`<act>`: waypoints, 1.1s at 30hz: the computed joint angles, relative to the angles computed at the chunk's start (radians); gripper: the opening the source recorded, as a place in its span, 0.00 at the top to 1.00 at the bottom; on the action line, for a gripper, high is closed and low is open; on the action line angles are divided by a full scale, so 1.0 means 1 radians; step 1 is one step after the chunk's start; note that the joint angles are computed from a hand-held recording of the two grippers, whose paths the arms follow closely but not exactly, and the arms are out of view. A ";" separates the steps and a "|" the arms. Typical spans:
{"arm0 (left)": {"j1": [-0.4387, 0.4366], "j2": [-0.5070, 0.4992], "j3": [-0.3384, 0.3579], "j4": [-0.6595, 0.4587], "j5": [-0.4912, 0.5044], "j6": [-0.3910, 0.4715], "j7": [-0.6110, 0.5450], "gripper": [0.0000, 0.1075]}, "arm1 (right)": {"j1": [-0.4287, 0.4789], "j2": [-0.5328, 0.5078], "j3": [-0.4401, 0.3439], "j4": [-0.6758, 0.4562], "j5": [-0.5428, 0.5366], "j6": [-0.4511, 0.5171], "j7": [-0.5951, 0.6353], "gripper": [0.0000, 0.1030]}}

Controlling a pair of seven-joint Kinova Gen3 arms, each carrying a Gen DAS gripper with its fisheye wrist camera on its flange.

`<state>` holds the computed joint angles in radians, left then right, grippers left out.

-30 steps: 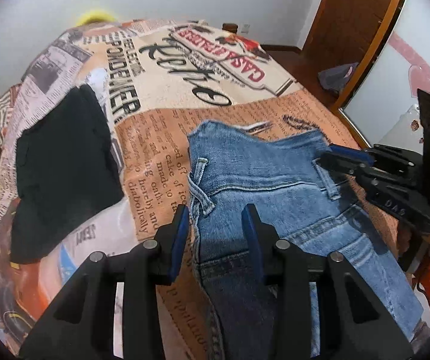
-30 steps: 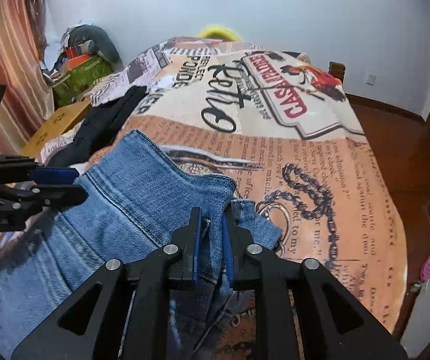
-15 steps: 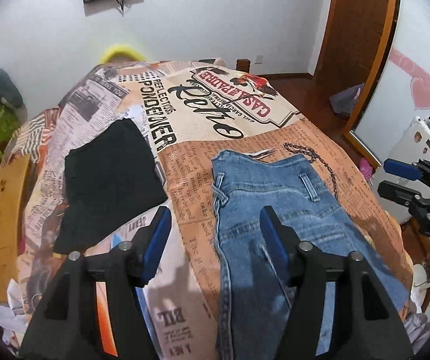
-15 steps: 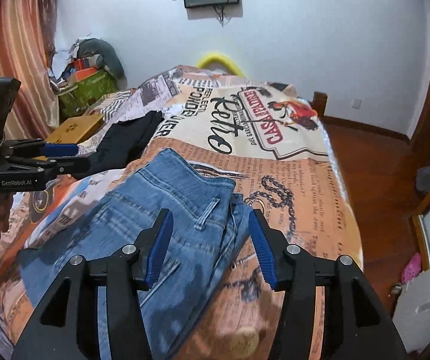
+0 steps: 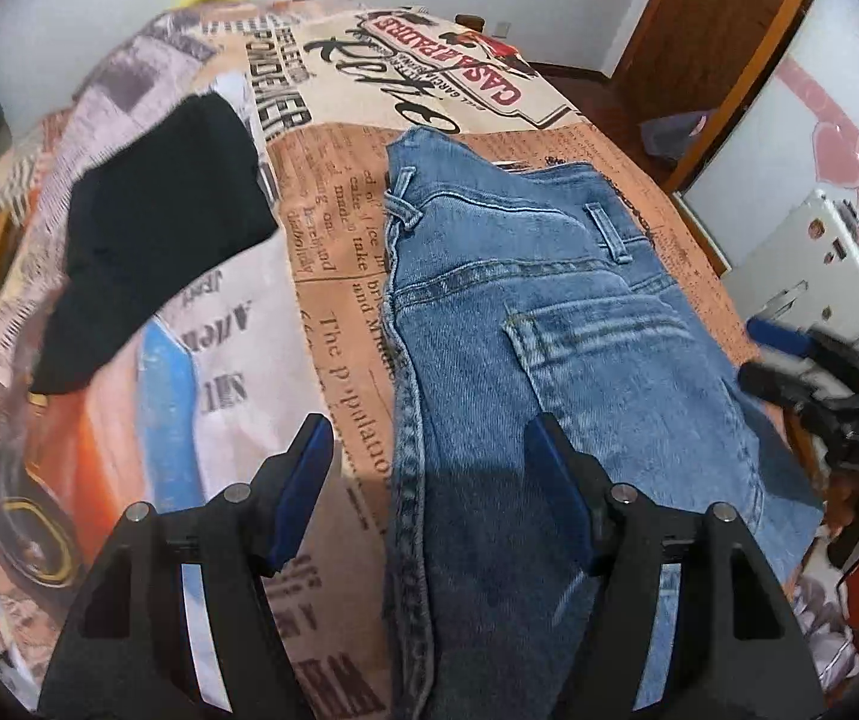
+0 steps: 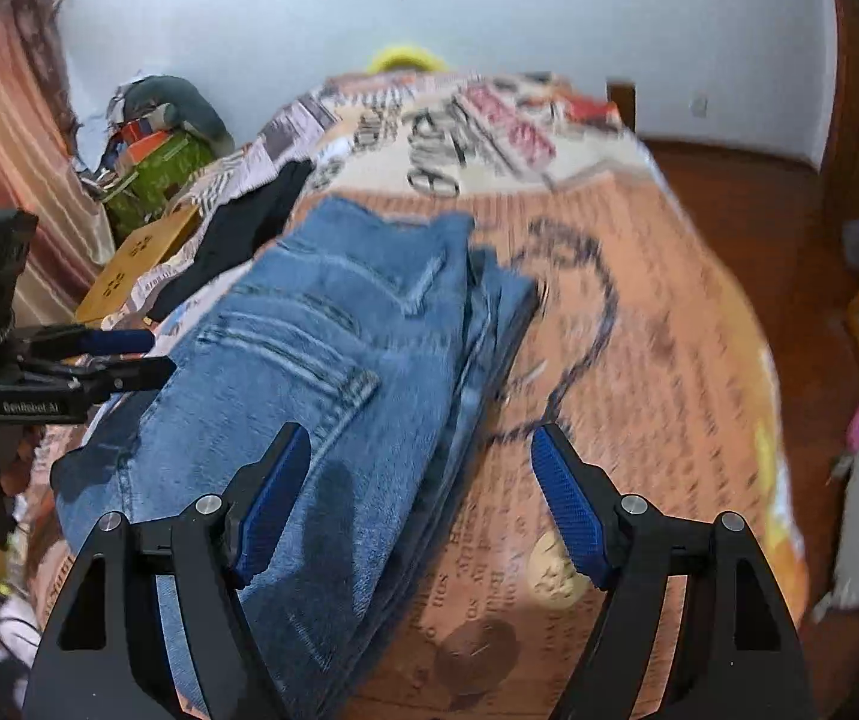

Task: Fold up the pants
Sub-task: 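Grasp the waistband edge of the folded jeans with both grippers, then lift the folded jeans off the bed with both grippers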

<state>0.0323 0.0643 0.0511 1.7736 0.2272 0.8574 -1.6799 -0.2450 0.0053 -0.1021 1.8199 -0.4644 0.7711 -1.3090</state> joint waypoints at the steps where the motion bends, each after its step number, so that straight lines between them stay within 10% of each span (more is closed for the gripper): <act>1: -0.011 0.008 -0.004 -0.004 0.029 0.002 -0.020 0.37 | 0.008 0.023 0.008 -0.008 -0.037 0.022 0.027 0.29; 11: -0.116 0.120 0.001 -0.098 0.253 0.105 -0.192 0.37 | 0.099 0.164 -0.014 -0.051 -0.248 0.097 0.168 0.22; 18: -0.126 0.224 0.019 -0.162 0.282 0.147 -0.168 0.11 | 0.149 0.240 -0.042 -0.080 -0.317 0.145 0.234 0.13; 26: -0.112 0.282 0.048 -0.237 0.268 0.170 -0.158 0.12 | 0.177 0.287 -0.059 -0.108 -0.367 0.171 0.282 0.11; 33: -0.082 0.235 0.047 -0.216 0.218 0.115 -0.150 0.33 | 0.128 0.235 -0.051 -0.114 -0.276 0.106 0.240 0.47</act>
<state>-0.0498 0.2993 0.0978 1.5581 0.4456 0.9724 -1.8303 -0.1173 0.2404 -0.1536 1.7064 -0.7400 0.8768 -1.0694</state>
